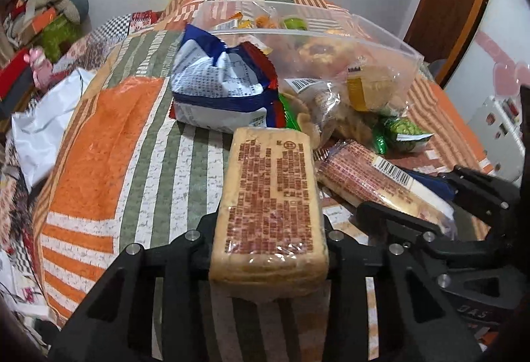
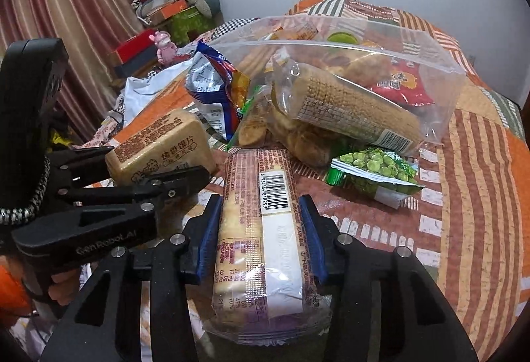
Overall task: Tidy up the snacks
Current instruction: 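Grasp the square bread loaf with the left tool while the right tool grasps the long biscuit roll, then carry the square loaf into the box while the right tool drops the biscuit roll in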
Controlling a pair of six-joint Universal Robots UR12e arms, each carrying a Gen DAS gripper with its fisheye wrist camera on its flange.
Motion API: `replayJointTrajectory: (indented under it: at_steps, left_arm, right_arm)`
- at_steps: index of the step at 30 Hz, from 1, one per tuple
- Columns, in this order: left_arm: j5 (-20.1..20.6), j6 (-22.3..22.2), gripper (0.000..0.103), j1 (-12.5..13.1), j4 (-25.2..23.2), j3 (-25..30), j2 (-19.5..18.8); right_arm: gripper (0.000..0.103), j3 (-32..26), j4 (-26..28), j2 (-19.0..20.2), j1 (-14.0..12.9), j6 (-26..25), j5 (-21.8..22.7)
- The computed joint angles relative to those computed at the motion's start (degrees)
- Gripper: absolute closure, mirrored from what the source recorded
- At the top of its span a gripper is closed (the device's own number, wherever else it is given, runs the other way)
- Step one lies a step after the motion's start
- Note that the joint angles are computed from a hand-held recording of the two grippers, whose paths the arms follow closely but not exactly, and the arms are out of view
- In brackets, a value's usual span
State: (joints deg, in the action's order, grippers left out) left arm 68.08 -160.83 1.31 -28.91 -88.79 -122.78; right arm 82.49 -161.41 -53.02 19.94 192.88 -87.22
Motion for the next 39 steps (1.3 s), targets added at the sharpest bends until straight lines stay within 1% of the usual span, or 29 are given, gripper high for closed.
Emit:
replayJointTrajectory:
  at_steps: [2, 7, 10, 13, 20, 23, 27, 30, 36, 39]
  left_arm:
    - [-0.9, -0.5, 0.067, 0.4, -0.3, -0.1, 0.3]
    - [-1.3, -1.7, 0.067, 1.0, 1.2, -0.5, 1.0]
    - [-0.8, -1.9, 0.067, 1.2, 3.3, -1.0, 1.6]
    - [-1.6, -2.3, 0.067, 1.4, 4.6, -1.4, 2.2]
    - [-2.8, -2.6, 0.067, 1.5, 7.4, -1.0, 2.9]
    - [-3.1, -2.7, 0.067, 1.4, 8.4, -0.7, 3.0]
    - [-3.9, -2.8, 0.067, 1.1, 9.3, 0.1, 2.8]
    - [-4.2, -2.8, 0.067, 0.8, 9.7, 0.9, 2.5]
    - [-5.6, -3.1, 0.067, 0.2, 8.7, 3.5, 1.3]
    - [-5.6, -3.1, 0.067, -0.4, 8.8, 4.8, 0.6]
  right_arm:
    - [0.06, 0.2, -0.2, -0.1, 0.1, 0.0, 0.2]
    - [0.06, 0.6, -1.6, -0.7, 0.3, -0.2, 0.2]
    - [0.06, 1.0, -2.6, -1.4, 0.5, -1.2, -1.0]
    - [0.06, 1.3, -3.6, -1.9, 0.7, -1.8, -2.4]
    - [0.06, 1.7, -7.0, -2.7, 0.1, -0.7, -2.7]
    - [0.06, 1.1, -7.6, -2.6, 0.1, -0.8, -4.7]
    - [0.06, 1.0, -9.2, -2.9, -0.4, 0.0, -5.5]
    - [0.06, 0.7, -10.0, -3.0, -0.7, 0.1, -7.3]
    - [0.06, 0.0, -11.3, -2.9, -1.2, 1.2, -9.6]
    - [0.06, -0.3, -11.8, -2.8, -1.6, 1.5, -10.3]
